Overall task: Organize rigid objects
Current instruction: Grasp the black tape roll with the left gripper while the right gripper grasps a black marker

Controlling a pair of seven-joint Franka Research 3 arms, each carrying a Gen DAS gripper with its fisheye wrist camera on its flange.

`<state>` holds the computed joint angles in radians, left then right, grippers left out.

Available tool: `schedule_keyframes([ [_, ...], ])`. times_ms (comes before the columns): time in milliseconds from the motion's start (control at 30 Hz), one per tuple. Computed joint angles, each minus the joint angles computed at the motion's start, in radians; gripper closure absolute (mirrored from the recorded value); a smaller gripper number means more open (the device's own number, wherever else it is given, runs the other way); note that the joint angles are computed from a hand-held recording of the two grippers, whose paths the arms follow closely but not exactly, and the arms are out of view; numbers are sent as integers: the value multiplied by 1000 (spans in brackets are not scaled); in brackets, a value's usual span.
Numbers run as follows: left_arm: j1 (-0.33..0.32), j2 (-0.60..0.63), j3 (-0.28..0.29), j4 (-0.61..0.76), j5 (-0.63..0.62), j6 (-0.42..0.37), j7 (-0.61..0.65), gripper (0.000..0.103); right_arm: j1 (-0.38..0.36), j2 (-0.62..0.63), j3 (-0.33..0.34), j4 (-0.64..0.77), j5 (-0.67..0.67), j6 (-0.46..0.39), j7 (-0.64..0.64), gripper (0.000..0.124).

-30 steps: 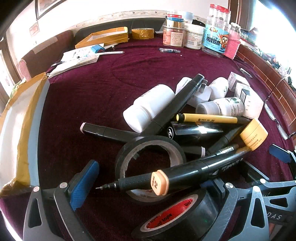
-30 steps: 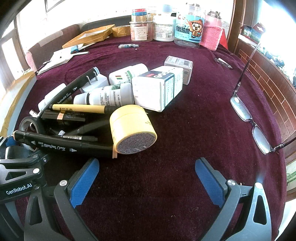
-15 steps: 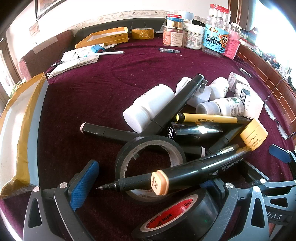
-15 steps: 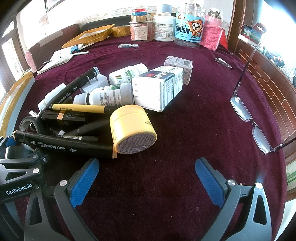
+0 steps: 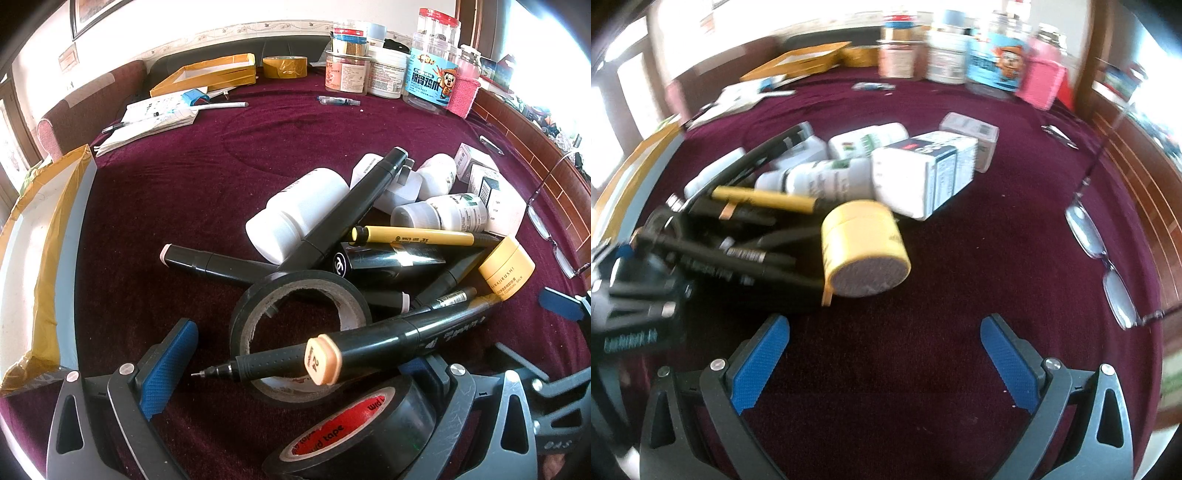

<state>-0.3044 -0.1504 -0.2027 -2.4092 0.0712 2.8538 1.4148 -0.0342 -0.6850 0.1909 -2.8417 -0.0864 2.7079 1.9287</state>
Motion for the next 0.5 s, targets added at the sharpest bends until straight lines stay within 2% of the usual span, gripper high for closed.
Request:
schedule_keyframes([
  [133, -6, -2, 4, -1, -15, -2, 14, 1, 39, -48, -36, -32, 19, -14, -55, 21],
  [200, -29, -2, 25, -2, -67, -1, 95, 1, 61, -70, -66, -47, 50, -11, -86, 21],
  [267, -54, -10, 50, 10, -137, -45, 224, 1, 65, -89, -76, -55, 71, -10, -110, 27],
  [367, -41, -83, 40, -49, -128, -2, 253, 1, 61, -126, -81, -65, 94, -20, -137, 37],
  [400, -45, -115, 49, -70, -126, -11, 271, 1, 71, -139, -96, -69, 108, -20, -156, 40],
  [433, -63, -137, 69, -85, -144, -25, 305, 1, 78, -150, -110, -71, 122, -16, -177, 45],
  [500, -139, -164, 144, -111, -257, -31, 415, 1, 89, -152, -133, -68, 152, -7, -215, 49],
])
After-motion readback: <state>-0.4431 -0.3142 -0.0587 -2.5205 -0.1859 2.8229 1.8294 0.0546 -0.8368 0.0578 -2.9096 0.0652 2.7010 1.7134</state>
